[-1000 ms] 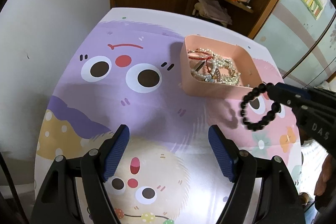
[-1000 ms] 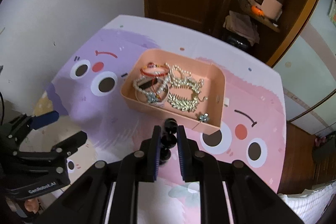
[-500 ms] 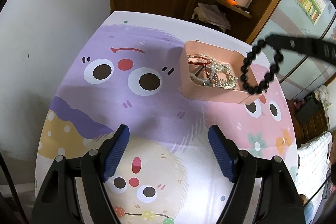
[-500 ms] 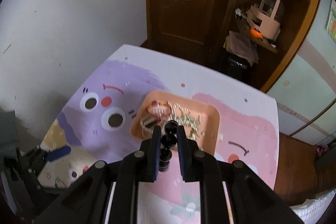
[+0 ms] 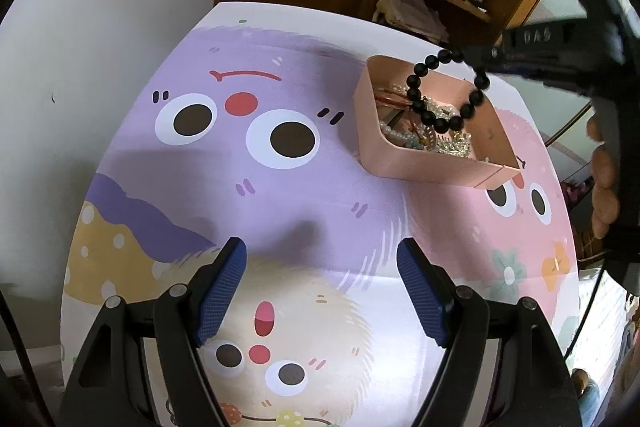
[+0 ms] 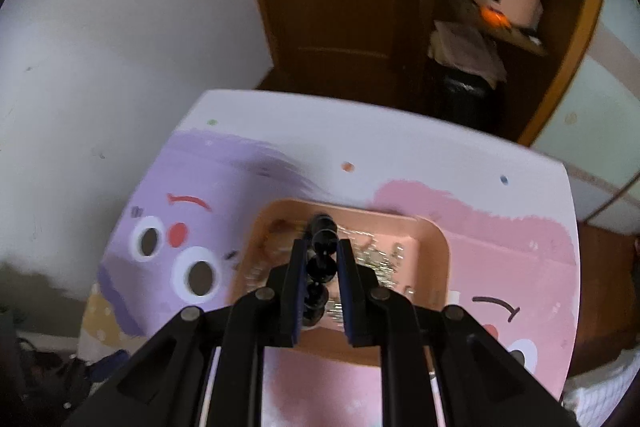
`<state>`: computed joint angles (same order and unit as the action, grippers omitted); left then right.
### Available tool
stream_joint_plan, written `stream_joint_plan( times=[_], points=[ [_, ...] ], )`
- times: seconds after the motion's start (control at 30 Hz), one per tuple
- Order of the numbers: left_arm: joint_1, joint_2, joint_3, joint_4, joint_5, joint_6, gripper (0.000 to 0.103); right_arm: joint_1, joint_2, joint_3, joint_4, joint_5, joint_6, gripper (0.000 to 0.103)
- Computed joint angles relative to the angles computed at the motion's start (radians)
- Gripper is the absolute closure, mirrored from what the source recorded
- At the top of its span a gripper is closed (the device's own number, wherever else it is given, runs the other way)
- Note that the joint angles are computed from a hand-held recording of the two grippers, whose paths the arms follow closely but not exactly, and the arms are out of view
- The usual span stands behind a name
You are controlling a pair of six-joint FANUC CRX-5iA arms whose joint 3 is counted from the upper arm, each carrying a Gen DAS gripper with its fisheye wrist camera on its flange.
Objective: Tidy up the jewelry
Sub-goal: 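Lift the black bead bracelet and drop it into the tray with the right gripper, then withdraw the open right gripper from the tray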
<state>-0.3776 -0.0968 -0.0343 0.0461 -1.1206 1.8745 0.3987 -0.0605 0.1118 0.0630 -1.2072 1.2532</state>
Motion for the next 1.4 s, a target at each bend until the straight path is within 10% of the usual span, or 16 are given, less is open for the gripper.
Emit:
stream_joint_plan(
  times=[0.63,1.4],
  points=[
    [-0.055,0.045,0.06,-0.042,-0.042,0.007,0.024,-0.122,-0.002,-0.053,-0.114,-0.056,0.007,0.085],
    [-0.101,0.013,0.072,-0.034,-0.075,0.014,0.017,0.002,-0.379,-0.329,-0.054,0.017,-0.199,0.074]
  ],
)
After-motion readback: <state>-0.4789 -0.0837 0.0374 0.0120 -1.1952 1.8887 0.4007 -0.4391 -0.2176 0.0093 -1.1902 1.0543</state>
